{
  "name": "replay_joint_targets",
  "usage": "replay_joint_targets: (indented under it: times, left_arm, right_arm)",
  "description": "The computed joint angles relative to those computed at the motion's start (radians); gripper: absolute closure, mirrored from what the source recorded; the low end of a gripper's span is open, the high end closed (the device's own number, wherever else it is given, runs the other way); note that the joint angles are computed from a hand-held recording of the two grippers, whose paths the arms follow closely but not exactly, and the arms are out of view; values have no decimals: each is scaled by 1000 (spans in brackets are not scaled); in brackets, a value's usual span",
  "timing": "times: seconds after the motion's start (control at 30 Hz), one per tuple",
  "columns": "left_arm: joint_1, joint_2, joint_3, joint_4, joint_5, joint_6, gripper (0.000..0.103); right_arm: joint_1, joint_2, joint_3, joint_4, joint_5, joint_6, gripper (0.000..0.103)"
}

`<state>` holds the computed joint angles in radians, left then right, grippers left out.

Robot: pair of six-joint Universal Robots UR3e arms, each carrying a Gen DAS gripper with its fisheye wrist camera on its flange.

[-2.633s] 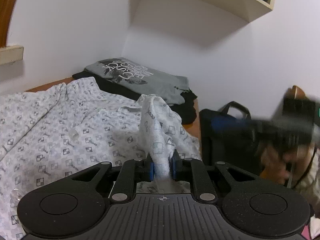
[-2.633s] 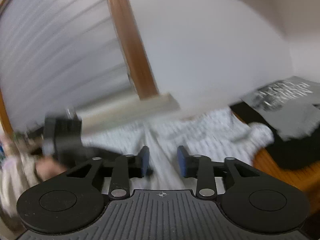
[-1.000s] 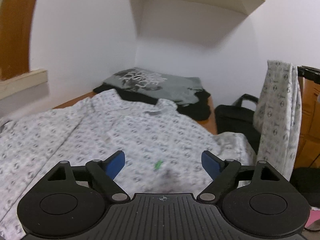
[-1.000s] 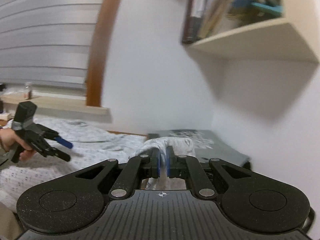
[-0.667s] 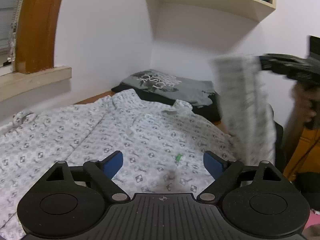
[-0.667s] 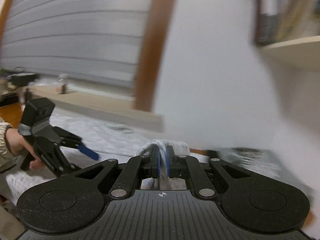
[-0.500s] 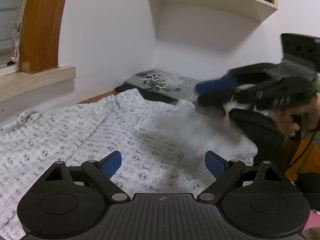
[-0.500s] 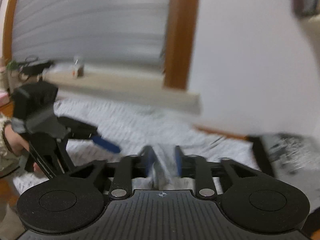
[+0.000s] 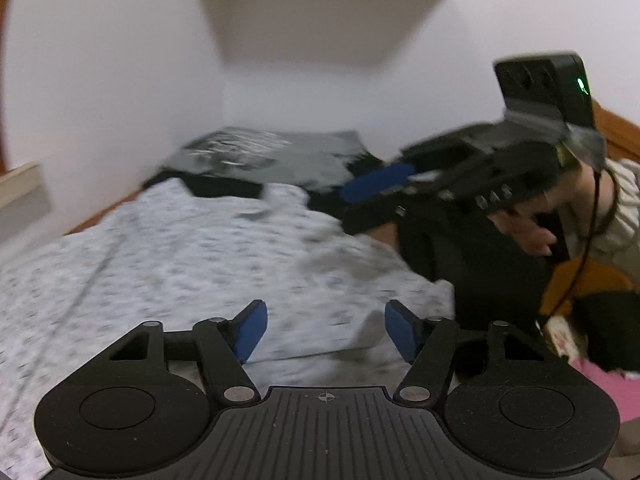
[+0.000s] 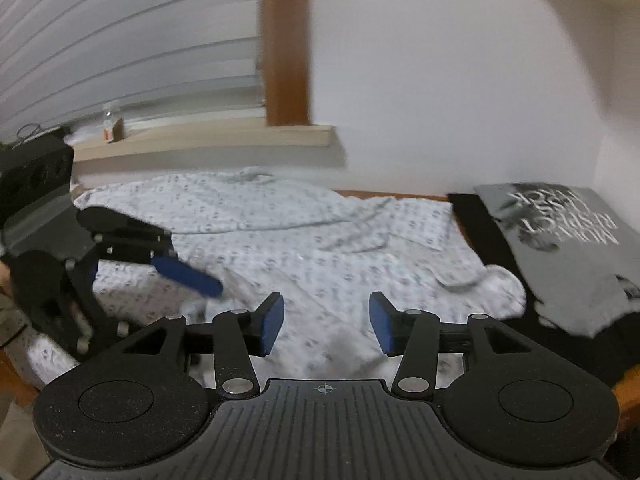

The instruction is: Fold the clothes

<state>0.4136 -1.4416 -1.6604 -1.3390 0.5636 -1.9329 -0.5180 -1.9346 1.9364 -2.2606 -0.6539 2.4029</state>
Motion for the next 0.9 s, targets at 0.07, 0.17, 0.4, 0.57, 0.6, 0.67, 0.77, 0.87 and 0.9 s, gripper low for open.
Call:
replay_joint_targets:
  times: [0.07,0.17,0.4,0.57,0.6,0.67,0.77,0.87,0.9]
  left_arm:
    - [-52,-7,-12,49,25,-20,15]
    - [-130,-38,-49,267,93,-151,17]
    - [-57,-109,109,85,11,-143,98]
    - [187,-76,228,-122,-167,-156,99]
    - [246,-71,268,-210,-200,-129,99]
    - [359,-68,343,-362,-251,-81,99]
    - [524,-90,477,-619,-316,20,99]
    - [671,-132,637,-992,-350,240,99]
    - [709,-134,647,-1038,-354,272,99]
  right_arm:
    - [-53,-36,31,34,35,-34,54]
    - [-125,-87,78,85,81,-85,53]
    - [-212,-140,159,142,137,-161,50]
    - [-165,-78,177,4,129,-73,50]
    - [-143,-61,175,-28,128,-51,50]
    - [-95,-26,170,-97,126,-6,50]
    - [-2,33,148,-194,100,55,50]
    - [85,88,124,-276,70,102,50]
    - [108,101,119,-297,63,113,50]
